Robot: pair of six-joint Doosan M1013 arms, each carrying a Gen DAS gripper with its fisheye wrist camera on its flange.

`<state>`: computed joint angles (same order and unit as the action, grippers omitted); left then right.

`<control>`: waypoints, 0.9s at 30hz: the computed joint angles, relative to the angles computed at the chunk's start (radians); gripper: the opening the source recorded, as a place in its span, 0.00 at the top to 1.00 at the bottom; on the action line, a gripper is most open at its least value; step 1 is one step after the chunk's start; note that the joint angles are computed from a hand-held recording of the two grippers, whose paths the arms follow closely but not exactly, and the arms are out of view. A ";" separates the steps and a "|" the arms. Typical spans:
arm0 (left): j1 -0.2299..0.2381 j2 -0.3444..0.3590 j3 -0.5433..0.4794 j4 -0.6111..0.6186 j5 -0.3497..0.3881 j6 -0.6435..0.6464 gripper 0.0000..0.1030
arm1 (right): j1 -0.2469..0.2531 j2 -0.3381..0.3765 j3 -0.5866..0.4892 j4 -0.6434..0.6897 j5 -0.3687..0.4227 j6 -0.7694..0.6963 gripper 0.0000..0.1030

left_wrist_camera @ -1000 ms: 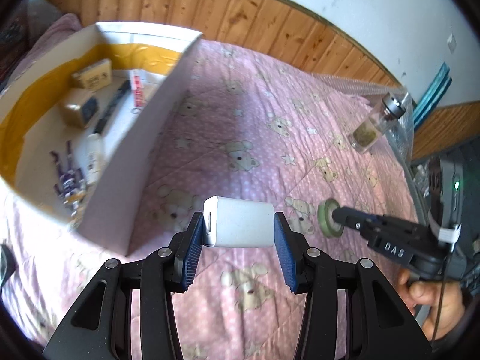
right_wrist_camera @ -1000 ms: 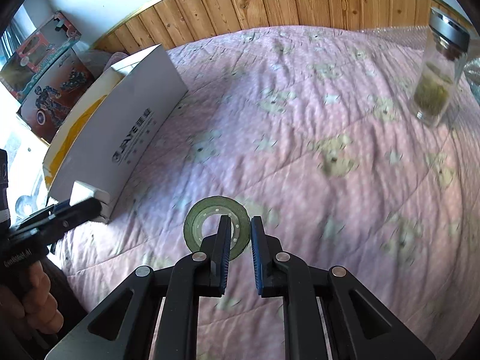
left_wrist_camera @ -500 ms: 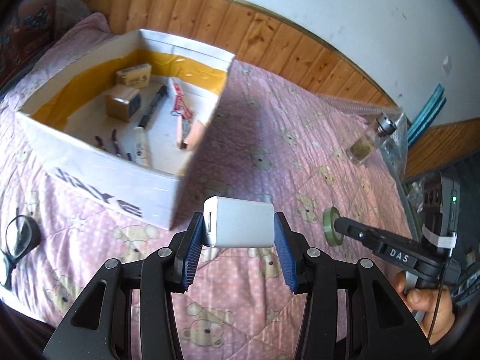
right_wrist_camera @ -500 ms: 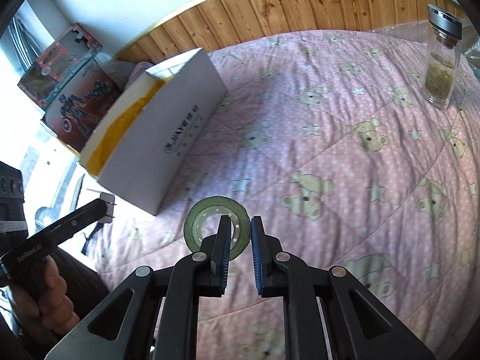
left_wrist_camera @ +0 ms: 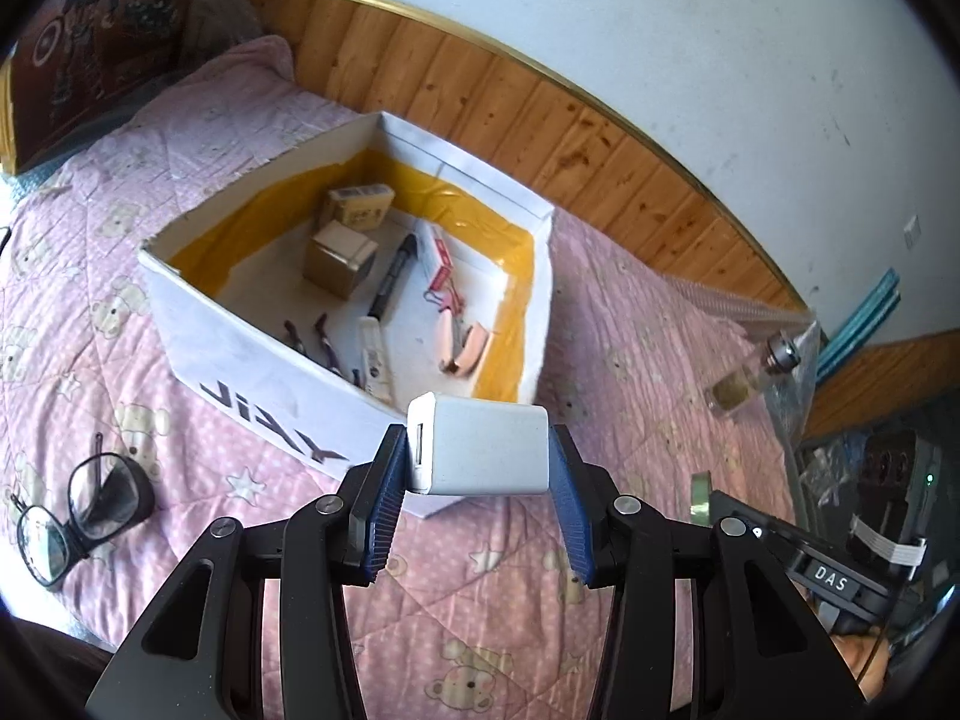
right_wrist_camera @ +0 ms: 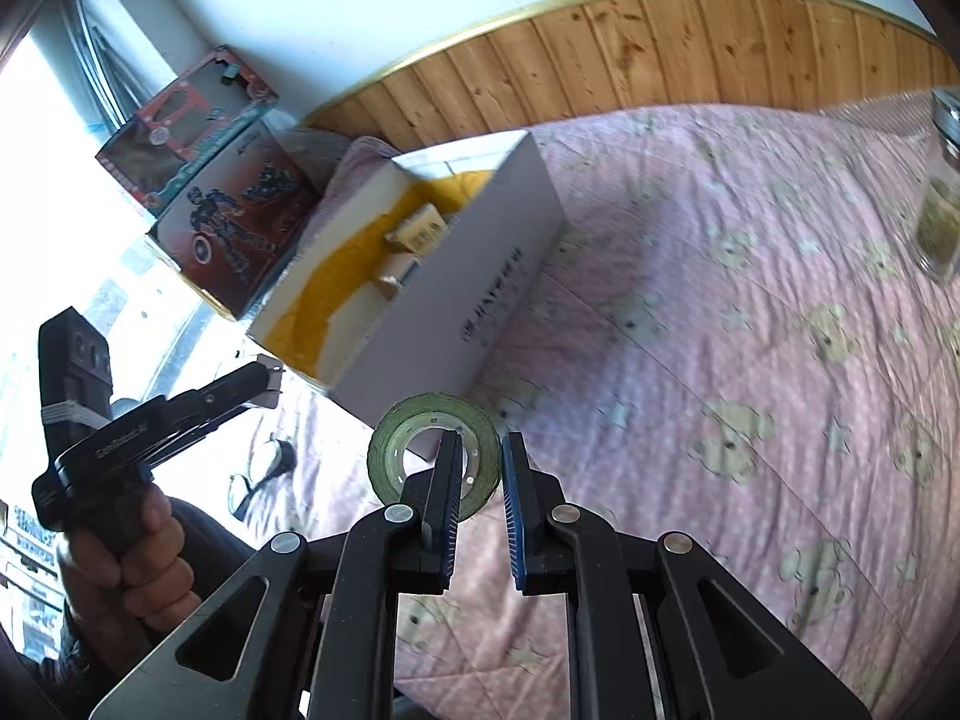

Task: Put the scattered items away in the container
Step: 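Lift the charger and tape roll and carry them over the white box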

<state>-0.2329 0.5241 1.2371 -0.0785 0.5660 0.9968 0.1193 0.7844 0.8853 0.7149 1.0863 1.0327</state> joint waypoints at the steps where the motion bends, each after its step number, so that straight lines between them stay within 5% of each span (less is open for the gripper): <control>1: 0.004 0.000 -0.001 -0.002 -0.001 0.000 0.54 | 0.003 0.001 -0.005 0.003 0.002 -0.001 0.86; 27: 0.085 0.069 -0.160 0.120 0.053 -0.004 0.54 | 0.046 0.111 -0.254 0.001 0.100 0.045 0.86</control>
<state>-0.1478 0.5932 1.0775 0.0416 0.6191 0.9928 0.1651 0.8951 0.6313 0.7164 1.1862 1.0779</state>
